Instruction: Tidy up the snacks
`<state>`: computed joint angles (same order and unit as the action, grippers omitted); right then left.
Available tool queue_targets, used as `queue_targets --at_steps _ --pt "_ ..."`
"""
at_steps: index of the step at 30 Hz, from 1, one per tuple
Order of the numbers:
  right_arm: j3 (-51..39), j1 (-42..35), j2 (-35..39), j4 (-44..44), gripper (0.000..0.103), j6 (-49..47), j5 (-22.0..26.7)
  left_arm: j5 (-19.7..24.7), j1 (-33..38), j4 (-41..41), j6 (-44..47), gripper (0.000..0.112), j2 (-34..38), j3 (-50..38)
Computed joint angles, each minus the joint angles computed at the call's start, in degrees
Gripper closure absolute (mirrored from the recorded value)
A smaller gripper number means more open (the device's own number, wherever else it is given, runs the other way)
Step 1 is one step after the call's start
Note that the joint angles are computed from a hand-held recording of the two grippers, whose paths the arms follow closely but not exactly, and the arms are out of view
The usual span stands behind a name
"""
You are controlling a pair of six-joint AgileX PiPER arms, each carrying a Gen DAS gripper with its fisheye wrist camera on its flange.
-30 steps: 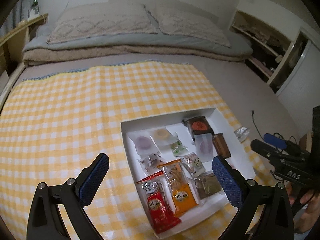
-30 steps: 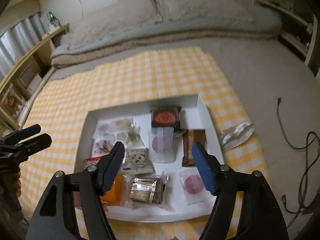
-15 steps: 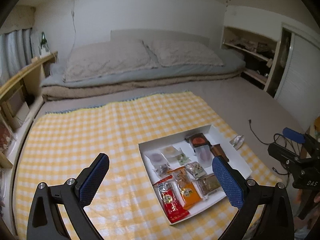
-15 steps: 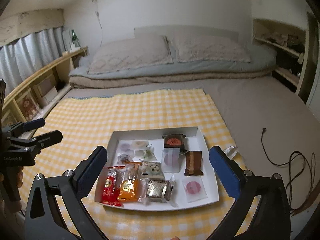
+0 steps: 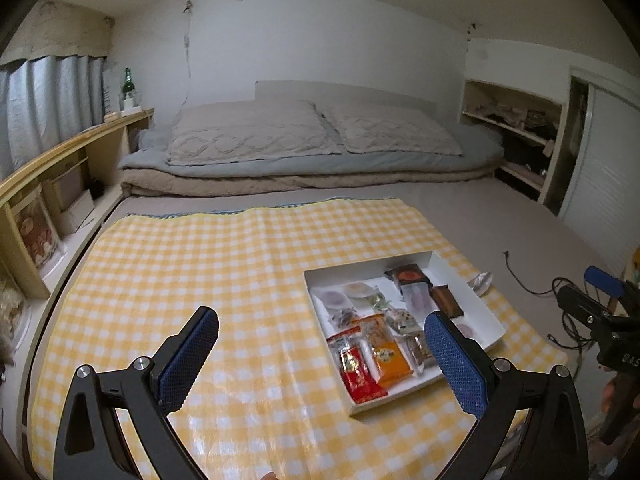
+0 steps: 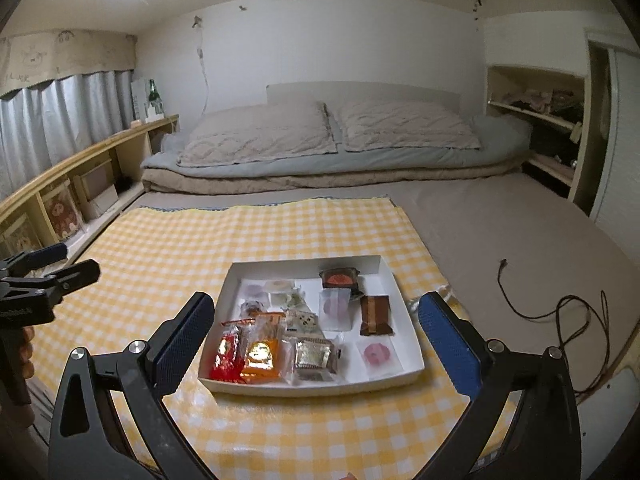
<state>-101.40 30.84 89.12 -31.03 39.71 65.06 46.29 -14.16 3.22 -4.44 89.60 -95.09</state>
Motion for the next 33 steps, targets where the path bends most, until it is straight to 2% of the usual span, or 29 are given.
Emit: queue_targets --at_steps 6,11,21,33 --pt "6.6 3.6 -3.3 -4.9 0.000 5.1 -0.3 -4.7 -1.8 5.4 -4.2 0.009 -6.2 11.1" --pt "10.4 4.7 -4.6 -5.9 0.000 8.1 -1.5 -7.8 -2.2 8.2 -7.5 0.009 -8.3 17.0" --pt "15.9 5.7 -5.4 -9.0 0.000 12.7 -3.4 -11.5 -0.8 6.7 -5.6 0.009 -7.1 19.1" --pt "16.1 5.8 -4.6 -10.2 0.000 12.2 -4.1 -15.2 -2.3 10.7 -8.3 0.009 -6.4 21.2"
